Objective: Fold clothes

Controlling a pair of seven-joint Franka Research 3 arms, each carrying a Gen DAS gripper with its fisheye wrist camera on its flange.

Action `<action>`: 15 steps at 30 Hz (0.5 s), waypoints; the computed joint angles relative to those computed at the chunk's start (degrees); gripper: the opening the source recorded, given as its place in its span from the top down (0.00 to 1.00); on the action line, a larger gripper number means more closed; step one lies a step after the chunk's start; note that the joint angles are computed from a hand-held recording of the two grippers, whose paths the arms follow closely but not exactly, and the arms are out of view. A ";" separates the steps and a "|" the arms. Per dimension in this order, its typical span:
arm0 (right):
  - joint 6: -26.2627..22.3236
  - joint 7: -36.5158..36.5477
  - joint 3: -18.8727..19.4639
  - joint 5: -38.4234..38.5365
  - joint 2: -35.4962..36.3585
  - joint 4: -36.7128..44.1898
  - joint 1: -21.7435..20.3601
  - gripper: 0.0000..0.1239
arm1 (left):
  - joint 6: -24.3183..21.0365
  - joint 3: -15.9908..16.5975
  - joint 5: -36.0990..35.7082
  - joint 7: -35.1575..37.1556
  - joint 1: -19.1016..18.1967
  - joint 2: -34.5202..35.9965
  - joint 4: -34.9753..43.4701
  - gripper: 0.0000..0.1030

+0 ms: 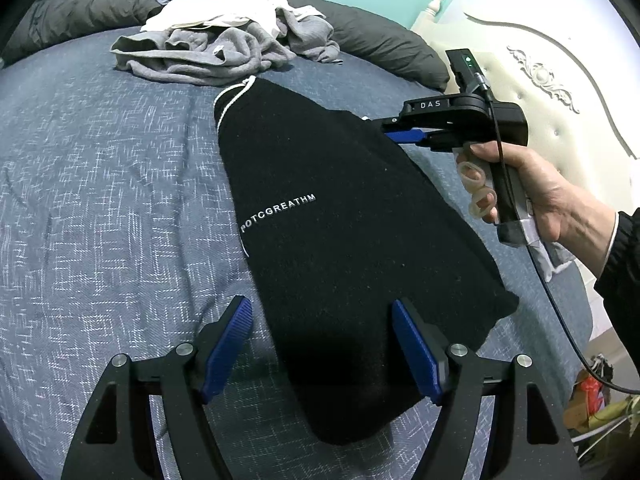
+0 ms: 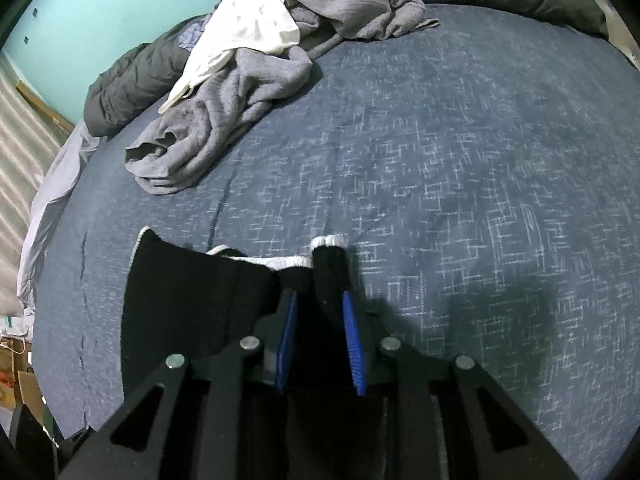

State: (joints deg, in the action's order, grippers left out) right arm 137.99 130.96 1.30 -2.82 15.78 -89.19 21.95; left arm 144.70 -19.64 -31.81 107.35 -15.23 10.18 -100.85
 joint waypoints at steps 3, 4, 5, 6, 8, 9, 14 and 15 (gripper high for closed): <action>-1.19 -1.71 0.35 0.92 0.83 1.36 -0.23 0.73 | 0.03 -0.01 -0.02 -0.05 0.01 -0.20 -0.20 0.26; -1.89 -2.05 0.34 0.86 1.23 2.06 -0.15 0.73 | 0.01 0.00 -0.04 -0.08 0.01 -0.27 -0.25 0.26; -2.65 -2.51 0.36 0.93 1.67 2.78 -0.10 0.73 | -0.01 0.00 -0.07 -0.10 0.00 -0.34 -0.31 0.26; -3.53 -3.13 0.45 1.18 2.18 3.56 -0.11 0.73 | -0.05 0.03 -0.05 -0.14 -0.02 -0.33 -0.27 0.26; -5.11 -4.25 0.51 1.54 3.09 4.97 -0.03 0.73 | -0.13 0.05 -0.05 -0.24 -0.04 -0.32 -0.20 0.26; -5.46 -4.54 0.43 1.43 3.24 5.26 0.12 0.73 | -0.18 0.05 -0.06 -0.28 -0.05 -0.31 -0.17 0.26; -5.59 -6.09 0.14 0.05 2.59 4.90 0.86 0.90 | -0.32 0.08 -0.23 -0.21 -0.02 -0.33 -0.17 0.26; -5.20 -6.17 -0.04 -1.25 2.17 4.55 1.34 0.90 | -0.31 0.08 -0.27 -0.18 -0.01 -0.34 -0.20 0.26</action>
State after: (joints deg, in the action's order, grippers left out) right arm 132.79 124.79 1.27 -4.07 17.95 -84.64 23.29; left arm 144.39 -19.56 -32.08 107.17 -15.24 9.84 -101.05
